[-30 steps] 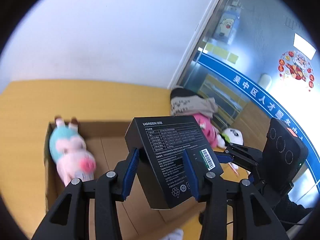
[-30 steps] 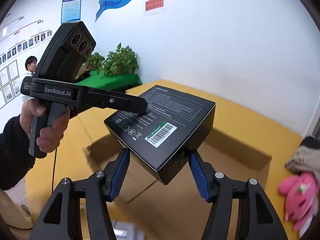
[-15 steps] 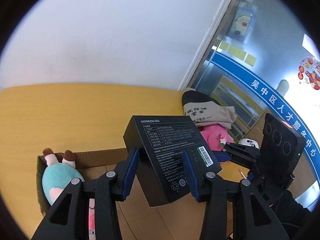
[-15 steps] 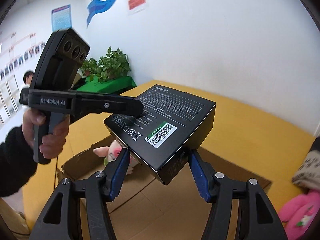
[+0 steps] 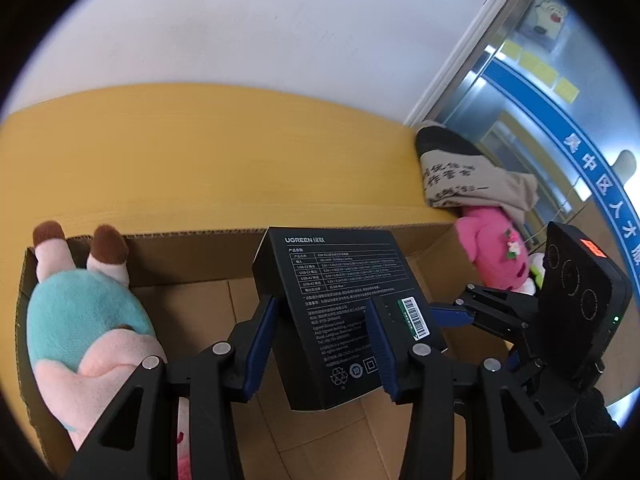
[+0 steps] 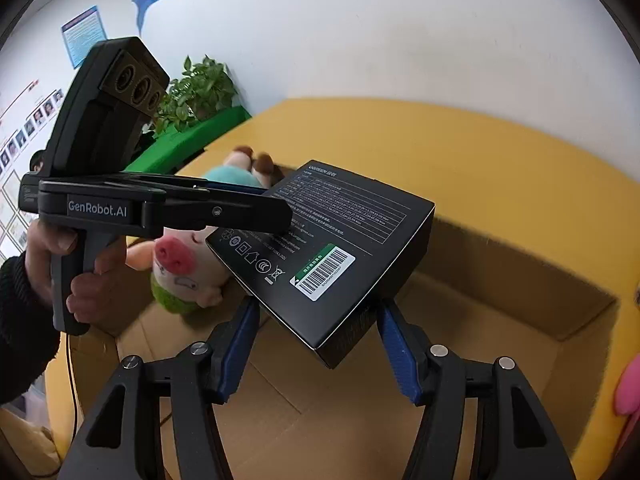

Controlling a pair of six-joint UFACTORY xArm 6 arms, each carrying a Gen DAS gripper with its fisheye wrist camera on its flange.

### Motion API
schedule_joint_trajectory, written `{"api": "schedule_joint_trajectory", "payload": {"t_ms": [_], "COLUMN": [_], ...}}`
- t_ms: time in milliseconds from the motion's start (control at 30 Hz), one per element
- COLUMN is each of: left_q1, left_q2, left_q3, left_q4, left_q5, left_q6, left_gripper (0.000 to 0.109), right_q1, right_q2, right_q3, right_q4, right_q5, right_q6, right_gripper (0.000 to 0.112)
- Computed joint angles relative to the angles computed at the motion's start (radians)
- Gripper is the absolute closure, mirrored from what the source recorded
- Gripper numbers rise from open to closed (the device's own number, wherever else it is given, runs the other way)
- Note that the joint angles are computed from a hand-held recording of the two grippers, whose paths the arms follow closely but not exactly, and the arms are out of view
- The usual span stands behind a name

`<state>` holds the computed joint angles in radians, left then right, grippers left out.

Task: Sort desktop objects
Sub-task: 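Lower the UGREEN box into the cardboard box and open the left gripper, then move the left gripper to the clear white-rimmed phone case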

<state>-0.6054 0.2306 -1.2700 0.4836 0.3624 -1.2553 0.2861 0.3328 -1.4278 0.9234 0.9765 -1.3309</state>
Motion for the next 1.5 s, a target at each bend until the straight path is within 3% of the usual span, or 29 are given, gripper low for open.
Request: {"api": "schedule_joint_trajectory", "payload": {"t_ms": [267,600,733,800,867,900,967,1067,1167,1300,1400,1500], "left_q1": [-0.016,-0.028,-0.061,-0.097,-0.155,-0.192,-0.282,-0.427,-0.525,-0.633,-0.683,-0.736], "left_q2": [0.112,0.083,0.006,-0.050,-0.103,-0.122,-0.170,-0.202,-0.181,-0.187,-0.179,-0.176], "left_q3": [-0.100,-0.082,-0.067,-0.060,-0.064,-0.073,-0.068,-0.064,-0.102,-0.104,-0.115,-0.124], "left_q4": [-0.179,-0.102,0.093,0.209,0.330,0.380,0.475,0.607,0.604,0.605,0.601,0.600], "left_q5": [0.152,0.183,0.220,0.273,0.358,0.414,0.541,0.714,0.851,0.963,0.992,1.041], "left_q6": [0.102,0.012,-0.130,-0.202,-0.272,-0.297,-0.355,-0.432,-0.422,-0.475,-0.525,-0.559], "left_gripper": [0.064,0.068,0.068,0.067,0.061,0.056,0.033,0.027,0.027,0.027,0.027,0.027], "right_q1": [0.037,0.040,0.031,0.031,0.025,0.023,0.015,-0.022,-0.025,-0.067,-0.052,-0.061], "right_q2": [0.039,0.089,0.031,-0.053,-0.173,-0.225,-0.369,-0.551,-0.735,-0.882,-1.003,-1.099], "right_q3": [0.008,-0.055,-0.007,0.071,0.176,0.219,0.341,0.485,0.651,0.761,0.858,0.918], "right_q4": [-0.132,-0.122,-0.093,-0.078,-0.055,-0.052,-0.031,0.017,0.049,-0.005,-0.054,-0.091], "right_q5": [-0.055,-0.043,-0.063,-0.114,-0.162,-0.178,-0.213,-0.202,-0.274,-0.263,-0.323,-0.307], "right_q6": [0.123,0.198,0.204,0.173,0.127,0.114,0.082,0.057,0.093,0.220,0.277,0.319], "right_gripper": [0.046,0.044,0.031,0.019,0.016,0.014,0.009,0.009,0.009,0.009,0.009,0.009]}}
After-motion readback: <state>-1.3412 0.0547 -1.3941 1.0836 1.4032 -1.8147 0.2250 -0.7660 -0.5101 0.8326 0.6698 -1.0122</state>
